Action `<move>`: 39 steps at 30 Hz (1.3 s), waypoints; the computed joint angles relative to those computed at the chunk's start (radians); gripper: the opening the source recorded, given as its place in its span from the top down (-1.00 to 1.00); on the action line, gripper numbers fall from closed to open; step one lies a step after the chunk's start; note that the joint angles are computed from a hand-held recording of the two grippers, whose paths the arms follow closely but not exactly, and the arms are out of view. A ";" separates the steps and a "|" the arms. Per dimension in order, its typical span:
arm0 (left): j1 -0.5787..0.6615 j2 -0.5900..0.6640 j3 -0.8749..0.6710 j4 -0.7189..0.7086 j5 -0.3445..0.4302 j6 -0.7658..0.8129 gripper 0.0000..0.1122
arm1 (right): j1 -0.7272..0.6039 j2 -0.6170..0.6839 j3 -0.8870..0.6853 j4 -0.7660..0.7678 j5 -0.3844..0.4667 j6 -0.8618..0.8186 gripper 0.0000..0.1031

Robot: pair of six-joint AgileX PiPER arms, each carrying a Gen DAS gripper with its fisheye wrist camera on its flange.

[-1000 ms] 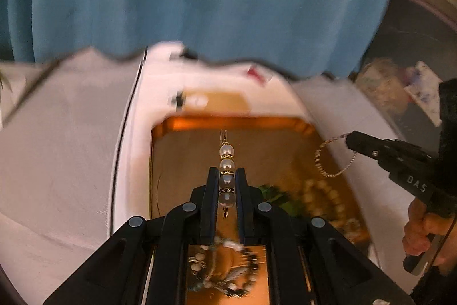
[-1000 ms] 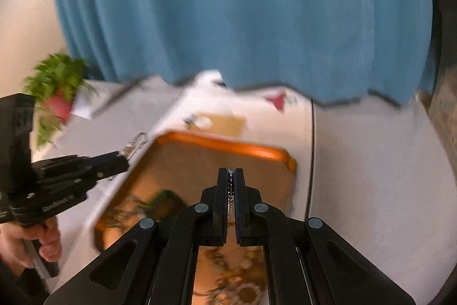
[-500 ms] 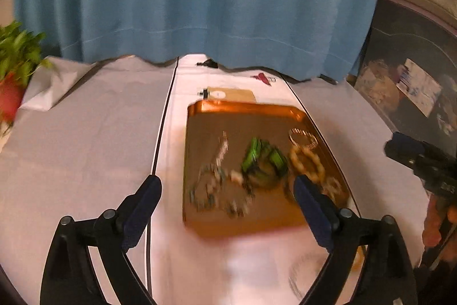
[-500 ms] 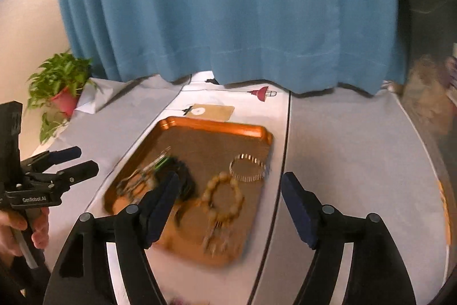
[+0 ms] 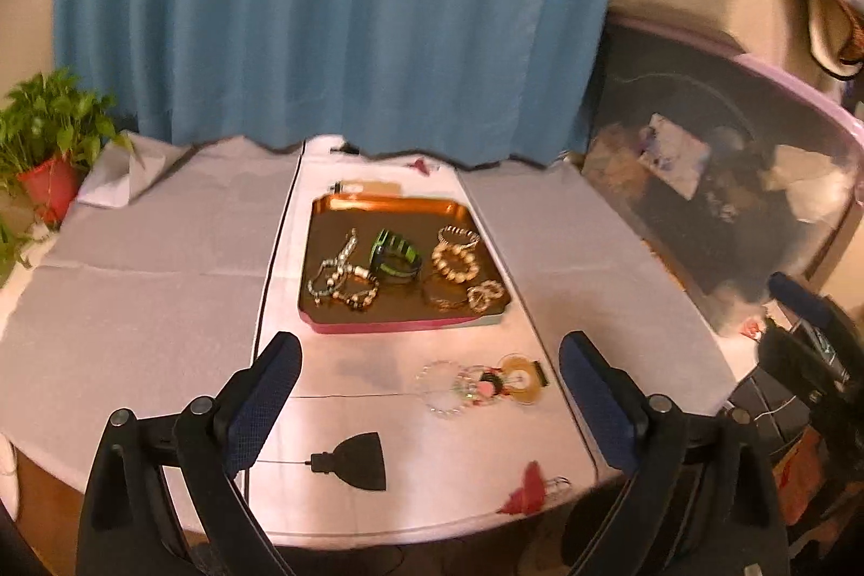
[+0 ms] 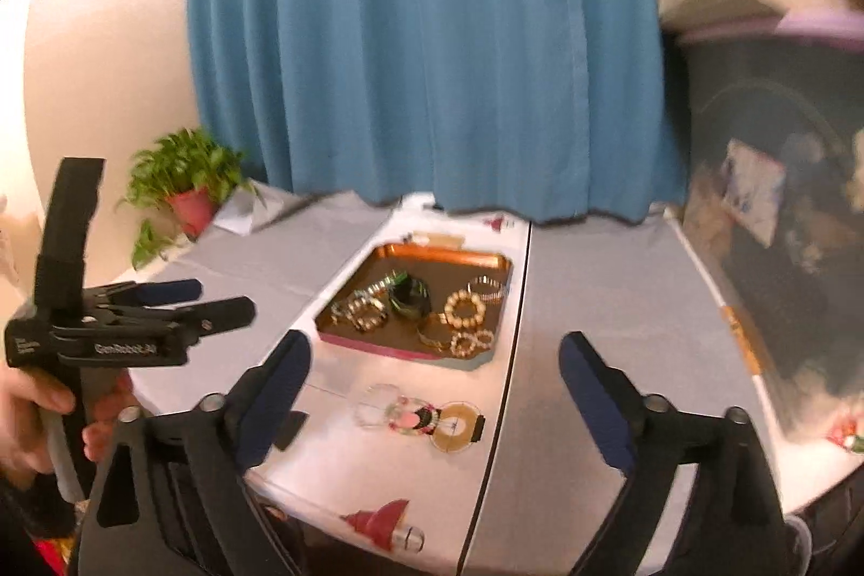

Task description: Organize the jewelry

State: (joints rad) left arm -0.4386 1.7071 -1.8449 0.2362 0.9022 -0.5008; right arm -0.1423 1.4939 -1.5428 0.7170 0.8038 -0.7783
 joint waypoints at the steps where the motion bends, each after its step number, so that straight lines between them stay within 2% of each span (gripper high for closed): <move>1: -0.017 -0.011 -0.005 0.028 0.012 -0.015 -0.73 | -0.011 -0.032 0.000 -0.002 0.017 -0.010 -0.97; 5: -0.105 -0.030 -0.033 0.190 0.082 -0.113 -0.80 | -0.038 -0.086 -0.065 -0.017 0.099 -0.048 -1.00; 7: -0.134 -0.041 -0.027 0.223 0.096 -0.151 -0.83 | -0.042 -0.073 -0.120 -0.018 0.159 -0.060 -1.00; 8: -0.139 -0.044 -0.022 0.215 0.094 -0.150 -0.83 | -0.040 -0.077 -0.122 -0.016 0.163 -0.067 -1.00; 12: -0.158 -0.065 0.050 0.250 0.062 -0.172 -0.83 | -0.045 -0.089 -0.044 0.055 0.114 -0.101 -1.00; 15: -0.145 -0.039 0.063 0.214 0.075 -0.144 -0.83 | -0.036 -0.078 0.074 0.130 0.027 -0.147 -1.00; 17: -0.120 -0.037 0.100 0.169 0.044 -0.130 -0.83 | -0.016 -0.064 0.162 0.174 -0.069 -0.202 -1.00; 18: -0.095 -0.038 0.137 0.134 0.004 -0.137 -0.83 | -0.002 -0.045 0.198 0.185 -0.111 -0.212 -1.00; 21: -0.022 -0.033 0.224 -0.013 -0.110 -0.092 -0.83 | 0.010 0.035 0.243 0.240 -0.148 -0.239 -1.00; 23: -0.012 -0.003 0.243 0.016 -0.130 -0.127 -0.83 | 0.013 0.088 0.269 0.282 -0.154 -0.268 -1.00; 27: 0.000 0.050 0.298 0.073 -0.240 -0.132 -0.83 | 0.016 0.164 0.345 0.508 -0.177 -0.546 -0.99; 29: 0.014 0.094 0.302 0.059 -0.284 -0.106 -0.78 | 0.022 0.207 0.351 0.539 -0.186 -0.615 -0.95; 30: 0.021 0.118 0.294 0.038 -0.299 -0.077 -0.72 | 0.018 0.232 0.337 0.530 -0.168 -0.623 -0.90; 31: 0.024 0.137 0.284 0.027 -0.304 -0.061 -0.56 | 0.019 0.269 0.303 0.493 -0.153 -0.606 -0.70; 32: 0.029 0.174 0.257 0.009 -0.301 -0.033 -0.40 | 0.026 0.301 0.262 0.436 -0.153 -0.559 -0.39; 33: 0.034 0.207 0.230 -0.017 -0.296 0.004 -0.32 | 0.031 0.325 0.228 0.403 -0.155 -0.528 -0.23; 34: 0.041 0.234 0.209 -0.043 -0.296 0.043 -0.14 | 0.031 0.357 0.184 0.379 -0.147 -0.497 -0.05; 35: 0.044 0.265 0.181 -0.061 -0.291 0.080 0.04 | 0.030 0.392 0.138 0.358 -0.138 -0.458 0.05; 36: 0.046 0.292 0.154 -0.073 -0.283 0.110 0.14 | 0.030 0.428 0.093 0.342 -0.128 -0.415 0.13; 37: 0.049 0.315 0.128 -0.088 -0.277 0.138 0.31 | 0.034 0.456 0.050 0.317 -0.115 -0.366 0.29; 39: 0.074 0.337 0.113 -0.196 -0.299 0.245 0.39 | 0.048 0.511 -0.025 0.280 -0.097 -0.301 0.42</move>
